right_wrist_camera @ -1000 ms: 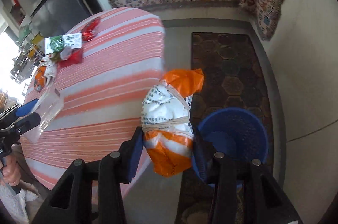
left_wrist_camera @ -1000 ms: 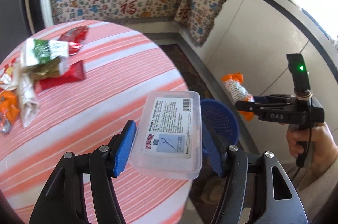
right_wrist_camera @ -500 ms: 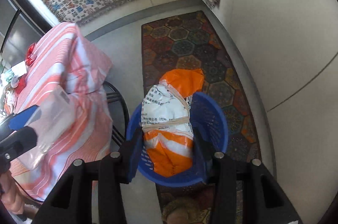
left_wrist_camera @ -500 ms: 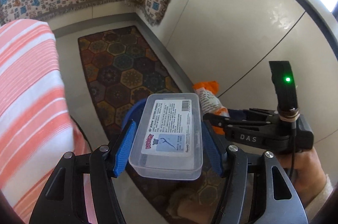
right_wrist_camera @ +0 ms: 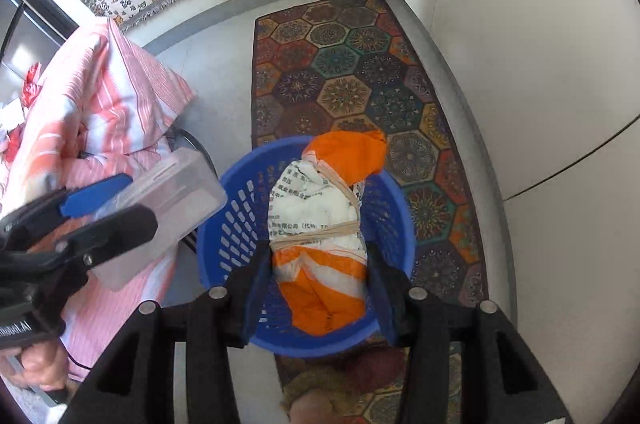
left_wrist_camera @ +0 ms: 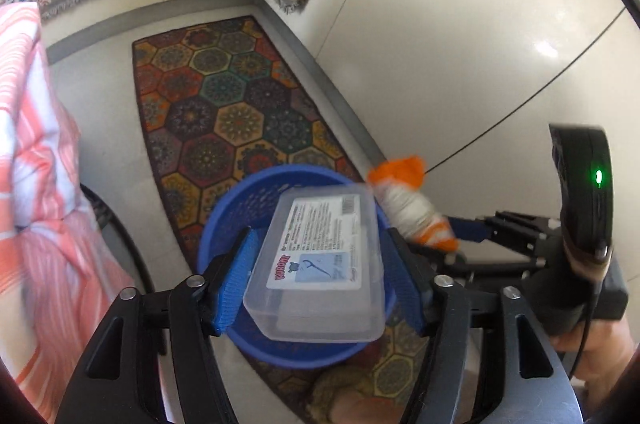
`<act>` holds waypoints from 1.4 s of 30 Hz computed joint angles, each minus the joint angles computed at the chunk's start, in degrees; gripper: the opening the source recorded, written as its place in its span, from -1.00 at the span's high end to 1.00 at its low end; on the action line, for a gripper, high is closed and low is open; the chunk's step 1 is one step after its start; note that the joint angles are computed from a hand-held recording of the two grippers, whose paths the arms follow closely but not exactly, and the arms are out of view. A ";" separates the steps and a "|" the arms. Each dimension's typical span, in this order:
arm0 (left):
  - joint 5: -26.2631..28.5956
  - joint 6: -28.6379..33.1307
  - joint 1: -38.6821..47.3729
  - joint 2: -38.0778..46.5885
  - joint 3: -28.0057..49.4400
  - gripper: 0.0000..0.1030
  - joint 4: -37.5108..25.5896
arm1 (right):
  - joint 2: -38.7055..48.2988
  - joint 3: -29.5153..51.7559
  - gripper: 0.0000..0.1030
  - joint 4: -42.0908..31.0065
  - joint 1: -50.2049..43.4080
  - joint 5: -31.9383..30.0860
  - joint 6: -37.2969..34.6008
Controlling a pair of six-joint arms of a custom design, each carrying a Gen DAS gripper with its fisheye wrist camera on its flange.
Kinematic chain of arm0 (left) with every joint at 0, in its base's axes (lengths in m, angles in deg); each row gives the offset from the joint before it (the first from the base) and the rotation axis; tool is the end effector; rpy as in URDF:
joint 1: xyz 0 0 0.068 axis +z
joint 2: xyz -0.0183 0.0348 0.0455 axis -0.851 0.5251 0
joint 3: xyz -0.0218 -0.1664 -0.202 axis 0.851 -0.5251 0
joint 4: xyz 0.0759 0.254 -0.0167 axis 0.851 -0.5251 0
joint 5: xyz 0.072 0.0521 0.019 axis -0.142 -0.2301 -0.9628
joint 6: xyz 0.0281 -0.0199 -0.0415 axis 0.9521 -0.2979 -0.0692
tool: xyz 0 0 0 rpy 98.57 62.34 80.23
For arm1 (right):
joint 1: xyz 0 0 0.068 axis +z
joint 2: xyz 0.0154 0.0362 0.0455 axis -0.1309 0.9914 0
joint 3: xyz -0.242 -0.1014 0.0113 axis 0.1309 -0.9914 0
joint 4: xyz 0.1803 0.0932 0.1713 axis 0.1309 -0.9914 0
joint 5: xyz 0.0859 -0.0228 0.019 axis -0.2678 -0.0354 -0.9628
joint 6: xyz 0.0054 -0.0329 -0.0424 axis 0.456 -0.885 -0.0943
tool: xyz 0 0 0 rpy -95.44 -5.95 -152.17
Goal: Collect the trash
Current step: 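Carry both items over the blue wastebasket and open both grippers to drop them, then return both tools to the table above the remaining trash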
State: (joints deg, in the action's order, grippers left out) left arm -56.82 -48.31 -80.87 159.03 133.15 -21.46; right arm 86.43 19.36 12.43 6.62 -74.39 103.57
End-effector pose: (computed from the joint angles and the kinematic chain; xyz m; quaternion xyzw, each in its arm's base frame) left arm 0.3305 -0.1494 0.1341 0.1772 0.9442 -0.2066 0.1854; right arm 0.2751 0.0724 0.1547 0.0630 0.9824 0.0928 0.1493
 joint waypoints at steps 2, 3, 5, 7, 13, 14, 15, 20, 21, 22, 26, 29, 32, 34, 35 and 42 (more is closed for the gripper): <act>1.00 -0.70 0.34 0.45 0.86 -0.58 0.20 | 0.63 -0.28 -0.23 0.32 0.31 0.23 -0.76; 1.25 -0.97 0.44 0.22 1.23 -0.58 -0.14 | 0.83 -0.32 -0.26 0.41 0.24 0.31 -0.96; 1.59 -1.63 0.84 -0.51 1.69 -0.58 -0.64 | 0.23 -0.46 -0.26 0.46 0.06 0.56 -1.22; 2.45 -1.86 1.69 -4.92 0.18 -0.58 -1.46 | -1.59 -0.52 -0.25 -0.01 0.06 2.17 -0.69; 2.44 1.89 5.80 -30.80 -7.90 -0.78 -10.60 | -15.00 0.50 -0.26 -1.65 5.32 15.04 2.50; 3.07 3.56 7.58 -34.67 -8.67 -0.80 -13.17 | -17.68 0.92 -0.26 -1.89 7.60 18.34 3.34; 3.74 5.88 9.72 -38.27 -9.19 -0.81 -16.25 | -19.93 1.65 -0.26 -2.10 10.21 21.82 4.10; 7.51 19.48 26.73 -50.29 -12.07 -0.86 -29.43 | -24.31 6.01 -0.42 -0.89 23.71 37.56 7.32; 8.47 22.99 31.72 -51.42 -12.90 -0.86 -31.59 | -23.73 7.05 -0.43 0.05 26.45 40.13 7.56; 9.58 27.11 37.25 -51.94 -13.96 -0.86 -33.28 | -22.47 8.51 -0.48 1.26 28.19 41.49 6.89; 10.87 41.04 57.24 -48.48 -16.63 -0.86 -34.71 | -13.61 15.30 -0.56 4.88 36.51 46.35 3.43; 10.66 47.45 68.98 -43.40 -17.76 -0.86 -30.00 | -3.00 23.61 -0.56 4.44 40.87 45.82 1.59; 9.60 49.21 75.49 -36.86 -16.41 -0.86 -24.52 | 7.14 33.55 -0.56 2.04 43.95 40.77 1.06; 8.93 49.78 78.19 -32.78 -15.19 -0.86 -21.06 | 13.87 39.95 -0.56 0.07 45.79 36.83 1.85; 8.27 49.56 78.94 -31.49 -14.64 -0.86 -19.69 | 17.88 44.75 -0.56 -2.64 47.29 36.15 3.08; 6.34 48.36 80.64 -23.43 -9.92 -0.93 -12.28 | 37.13 66.28 -0.56 -11.49 50.74 28.20 5.53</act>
State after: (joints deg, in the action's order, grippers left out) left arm -50.48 0.05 -0.24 135.60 123.24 -33.74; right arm 123.56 85.64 0.94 57.36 -46.19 109.10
